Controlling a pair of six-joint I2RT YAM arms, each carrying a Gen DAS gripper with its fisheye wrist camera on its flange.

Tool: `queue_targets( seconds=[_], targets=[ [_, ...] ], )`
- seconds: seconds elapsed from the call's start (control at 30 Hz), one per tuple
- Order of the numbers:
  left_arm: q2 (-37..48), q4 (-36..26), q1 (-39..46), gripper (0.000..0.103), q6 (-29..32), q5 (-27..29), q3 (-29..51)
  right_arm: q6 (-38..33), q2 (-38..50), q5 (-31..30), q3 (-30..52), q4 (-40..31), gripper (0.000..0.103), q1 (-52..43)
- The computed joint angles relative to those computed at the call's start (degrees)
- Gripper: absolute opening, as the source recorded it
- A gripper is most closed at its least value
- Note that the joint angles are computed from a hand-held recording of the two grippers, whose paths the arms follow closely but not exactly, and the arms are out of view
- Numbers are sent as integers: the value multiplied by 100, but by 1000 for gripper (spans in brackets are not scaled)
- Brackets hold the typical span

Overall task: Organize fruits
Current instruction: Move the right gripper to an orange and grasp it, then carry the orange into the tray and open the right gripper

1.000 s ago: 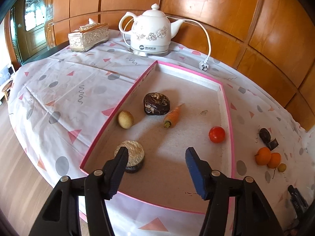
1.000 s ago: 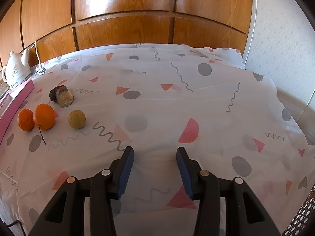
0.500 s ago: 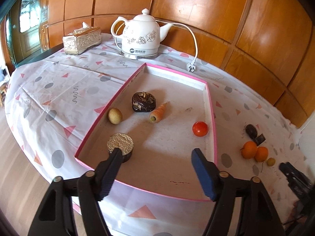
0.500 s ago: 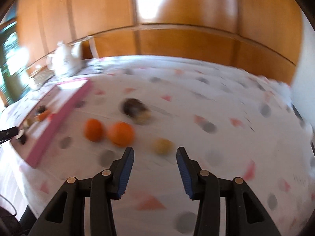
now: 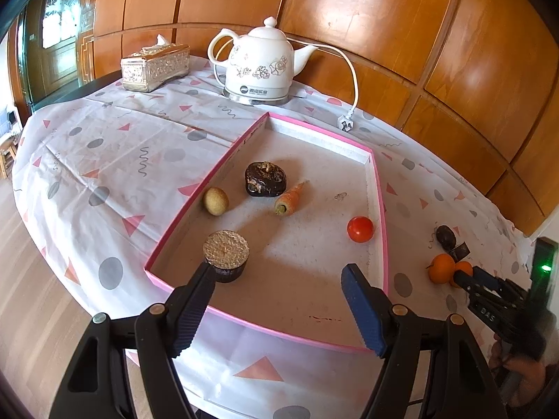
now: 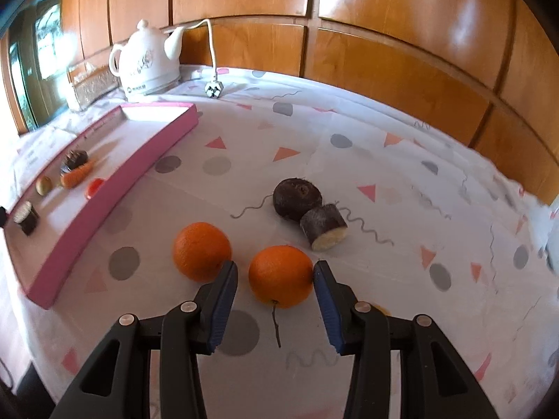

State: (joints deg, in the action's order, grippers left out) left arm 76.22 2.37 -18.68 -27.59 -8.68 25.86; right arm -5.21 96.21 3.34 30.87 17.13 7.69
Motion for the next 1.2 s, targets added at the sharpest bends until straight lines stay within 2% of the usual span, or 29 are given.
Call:
queue_targets(
  seconds=[0.13,0.33,0.57,0.77,0.9,1.03,1.2],
  targets=[
    [-31,-39,14,78,-36,-63,-10,-27,166,170,138,-81,46,-27],
    [-108,-57,-6,79,-51,-147,-44,-17,245,-42,38,19,40,-191],
    [-149,-58,-39,79,-61,-189,-58,76,-469,-187,-337,-67,40,-157],
    [-220,-70,-44,79,-95,-216,-83,18,-1168,-446,-381,-531,40,37],
    [-309,-72,5,79,-134,-212,-122,32,-1195,-937,-32,-1001,40,304],
    [-426,-46,75,79,-146,-189,-185,82,-685,-1418,679,-1527,40,750],
    [-411,-30,81,79,-113,-211,-196,451,56,-1512,1577,-1650,40,1328]
  ],
)
